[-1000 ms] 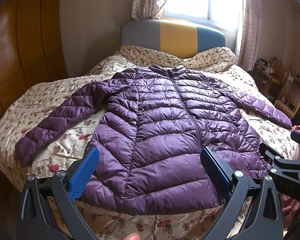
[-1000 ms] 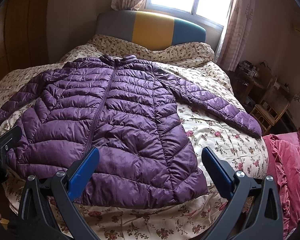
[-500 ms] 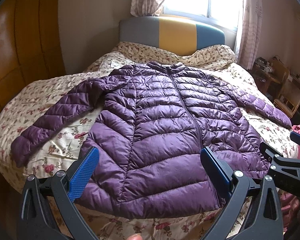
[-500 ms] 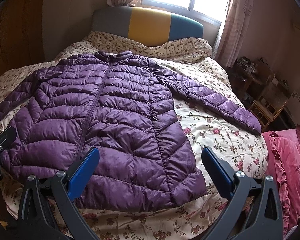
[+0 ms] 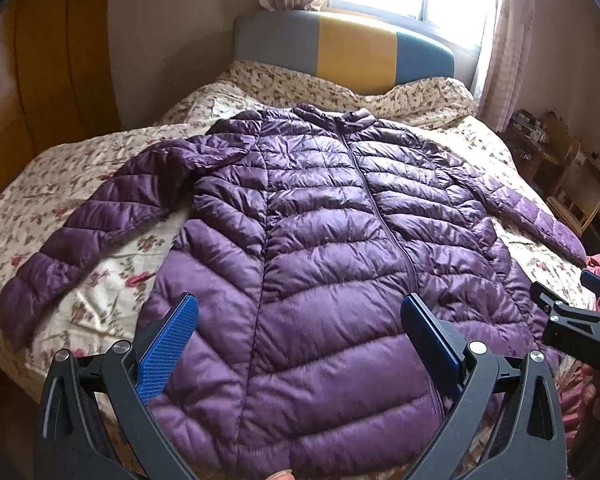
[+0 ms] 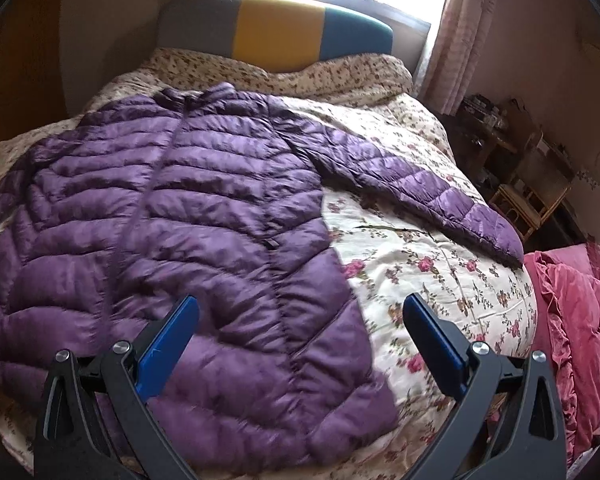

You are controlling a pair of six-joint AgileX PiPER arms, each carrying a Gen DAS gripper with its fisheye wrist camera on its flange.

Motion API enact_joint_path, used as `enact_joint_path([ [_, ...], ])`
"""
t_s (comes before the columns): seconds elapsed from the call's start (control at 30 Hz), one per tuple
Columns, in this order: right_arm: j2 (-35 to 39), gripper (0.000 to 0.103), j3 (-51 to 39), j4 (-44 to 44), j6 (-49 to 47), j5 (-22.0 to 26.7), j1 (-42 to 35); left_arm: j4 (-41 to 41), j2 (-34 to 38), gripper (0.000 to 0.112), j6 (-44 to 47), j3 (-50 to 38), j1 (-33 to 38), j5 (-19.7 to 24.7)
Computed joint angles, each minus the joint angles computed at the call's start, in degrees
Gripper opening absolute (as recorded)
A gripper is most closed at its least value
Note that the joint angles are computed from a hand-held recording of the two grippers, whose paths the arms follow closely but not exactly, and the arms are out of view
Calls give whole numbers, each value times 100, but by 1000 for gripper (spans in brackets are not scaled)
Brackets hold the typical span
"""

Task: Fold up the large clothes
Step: 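Grasp the sleeve cuff nearest the right gripper and lift it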

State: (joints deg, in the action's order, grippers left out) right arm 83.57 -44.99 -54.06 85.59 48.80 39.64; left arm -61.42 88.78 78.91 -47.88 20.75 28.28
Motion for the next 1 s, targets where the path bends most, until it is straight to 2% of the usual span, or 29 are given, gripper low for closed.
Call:
enact_joint_path([
  [0.07, 90, 101, 41, 35, -324, -392, -667, 259, 325, 100, -381, -333, -192, -168],
  [0.13, 204, 98, 26, 171, -761, -803, -1479, 380, 736, 100, -694, -779, -238, -79],
  [0.2, 423, 81, -121, 339, -1286, -1118, -2400, 558, 1067, 100, -994, -1159, -319, -109],
  [0.3, 713, 73, -409, 596, -1947, -1392, -3561, 768, 1544, 100, -1305, -1714, -519, -367],
  [0.37, 1005, 71, -752, 842, -2441, -1471, -4406, 1149, 1849, 100, -1751, -2134, -622, -386],
  [0.5, 1523, 70, -1518, 1147, -3117, -1312, -5608, 1750, 2375, 100, -2478, -2884, -762, -334],
  [0.73, 2488, 70, -2869, 1486, -3751, -758, -6680, 2902, 3149, 100, -3716, -4065, -1113, -299],
  [0.83, 3002, 74, -3496, 1972, -4288, -537, -7003, 3439, 3516, 100, -4245, -4643, -1229, -133],
  [0.9, 3254, 85, -3780, 2393, -4649, -442, -7154, 3730, 3833, 100, -4608, -5166, -1271, 141],
  [1.0, 3511, 87, -3979, 3154, -5147, -496, -7387, 4132, 4210, 100, -4964, -5787, -1346, 370],
])
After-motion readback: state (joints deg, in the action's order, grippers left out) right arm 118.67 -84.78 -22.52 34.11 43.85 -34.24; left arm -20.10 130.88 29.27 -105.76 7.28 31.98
